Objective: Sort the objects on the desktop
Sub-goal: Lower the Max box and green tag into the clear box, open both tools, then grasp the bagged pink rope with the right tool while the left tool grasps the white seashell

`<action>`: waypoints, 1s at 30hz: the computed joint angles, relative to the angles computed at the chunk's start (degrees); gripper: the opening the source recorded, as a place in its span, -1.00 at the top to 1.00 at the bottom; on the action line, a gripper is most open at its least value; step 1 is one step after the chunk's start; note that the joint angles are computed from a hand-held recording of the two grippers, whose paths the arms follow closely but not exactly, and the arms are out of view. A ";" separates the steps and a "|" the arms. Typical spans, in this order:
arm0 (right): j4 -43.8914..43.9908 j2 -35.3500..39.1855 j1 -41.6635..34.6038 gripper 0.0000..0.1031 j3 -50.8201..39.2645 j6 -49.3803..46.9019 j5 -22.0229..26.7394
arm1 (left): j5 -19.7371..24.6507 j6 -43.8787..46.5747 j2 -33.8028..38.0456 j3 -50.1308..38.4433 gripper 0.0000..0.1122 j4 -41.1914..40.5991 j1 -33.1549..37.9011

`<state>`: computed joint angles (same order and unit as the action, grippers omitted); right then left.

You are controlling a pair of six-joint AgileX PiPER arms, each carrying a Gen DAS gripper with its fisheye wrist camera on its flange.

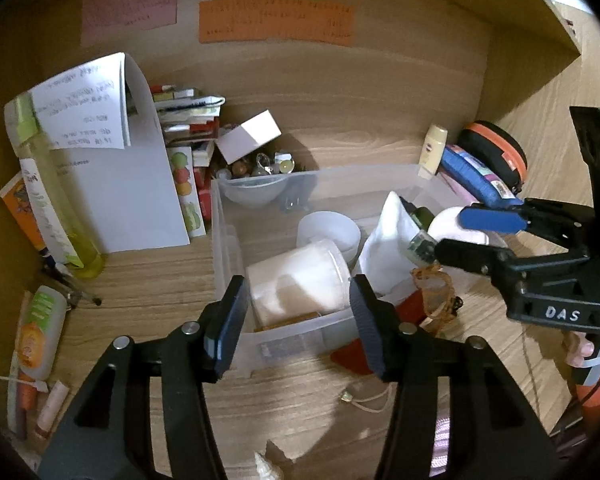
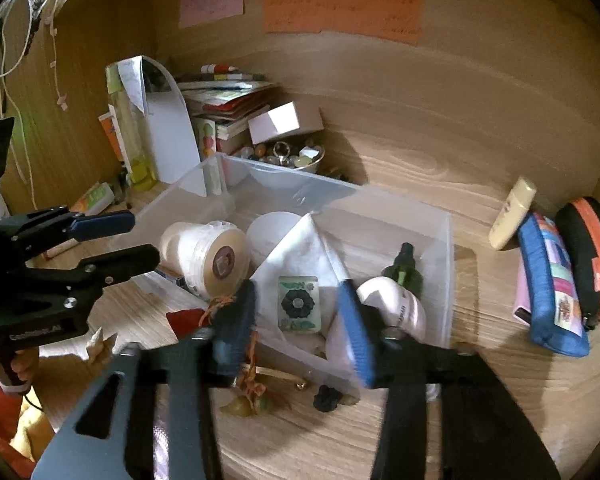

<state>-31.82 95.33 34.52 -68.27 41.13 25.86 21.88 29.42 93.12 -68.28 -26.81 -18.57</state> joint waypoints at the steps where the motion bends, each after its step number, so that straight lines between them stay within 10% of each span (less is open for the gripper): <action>1: -2.69 -0.57 0.53 -0.22 0.57 2.95 0.25 | -0.29 -0.48 -0.60 0.47 0.02 0.43 -0.09; 12: -17.15 -6.61 5.91 -0.64 4.41 19.55 7.51 | -2.27 -2.81 -8.22 6.42 -0.44 1.00 0.74; 30: -16.29 -12.28 13.62 -0.72 13.01 25.58 10.83 | 0.36 0.46 -13.35 14.65 -0.47 0.30 6.03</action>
<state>-48.11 83.05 48.14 -55.26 66.71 36.69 22.25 29.88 79.78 -53.63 -26.51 -12.54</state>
